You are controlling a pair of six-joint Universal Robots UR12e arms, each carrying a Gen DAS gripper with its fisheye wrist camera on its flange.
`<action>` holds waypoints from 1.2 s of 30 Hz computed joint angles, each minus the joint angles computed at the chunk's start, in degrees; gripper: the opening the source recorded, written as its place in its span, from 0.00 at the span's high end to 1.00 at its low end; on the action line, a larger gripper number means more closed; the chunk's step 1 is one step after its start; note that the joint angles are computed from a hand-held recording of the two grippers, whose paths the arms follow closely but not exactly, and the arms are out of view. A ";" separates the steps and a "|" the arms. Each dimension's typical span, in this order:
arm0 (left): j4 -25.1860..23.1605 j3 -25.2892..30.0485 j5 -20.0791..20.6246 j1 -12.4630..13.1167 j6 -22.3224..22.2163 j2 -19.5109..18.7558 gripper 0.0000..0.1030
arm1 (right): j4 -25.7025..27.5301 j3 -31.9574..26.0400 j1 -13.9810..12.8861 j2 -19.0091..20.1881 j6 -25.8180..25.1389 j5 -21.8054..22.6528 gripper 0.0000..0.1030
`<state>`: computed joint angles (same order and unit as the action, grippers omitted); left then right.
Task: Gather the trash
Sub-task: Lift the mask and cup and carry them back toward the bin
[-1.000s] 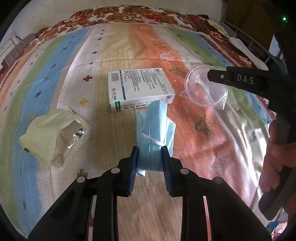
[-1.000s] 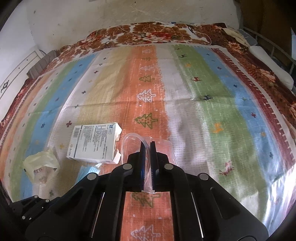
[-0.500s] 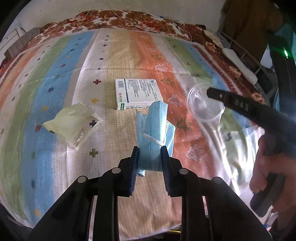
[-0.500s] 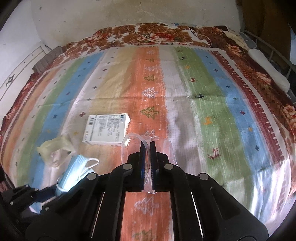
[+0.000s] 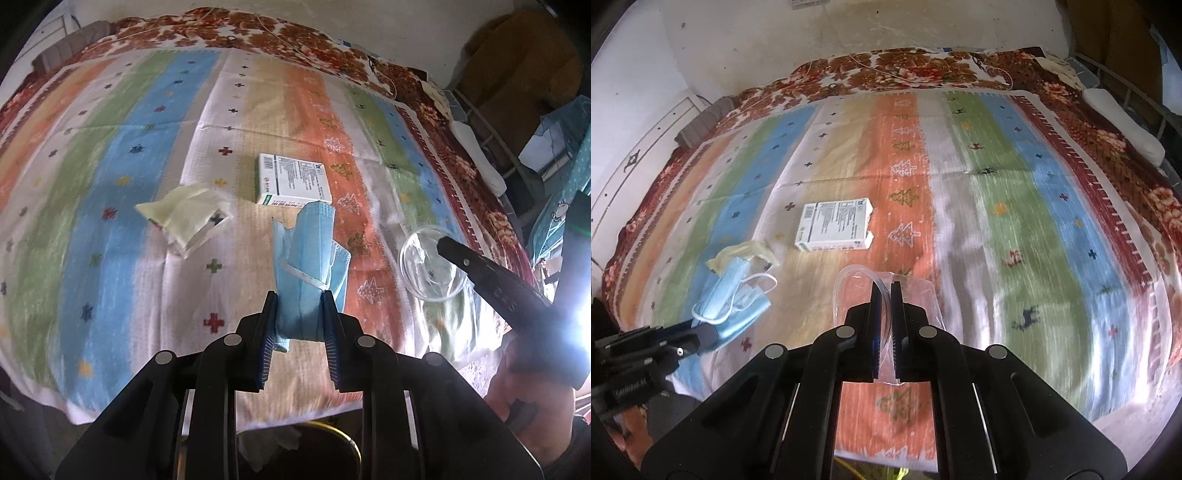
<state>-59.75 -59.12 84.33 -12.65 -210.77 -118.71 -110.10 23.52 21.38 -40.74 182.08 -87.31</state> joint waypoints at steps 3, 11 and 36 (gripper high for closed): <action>-0.22 -0.76 0.37 -0.10 0.05 0.85 0.78 | -1.25 3.10 0.01 -1.91 -0.18 0.75 0.96; 1.51 -3.34 -0.13 -0.27 -0.03 3.33 0.78 | -4.36 10.23 0.44 -6.45 -1.40 3.15 0.96; 11.00 -13.27 -2.72 -1.06 -3.19 10.88 0.78 | -12.03 26.69 1.35 -17.46 -2.88 7.81 0.96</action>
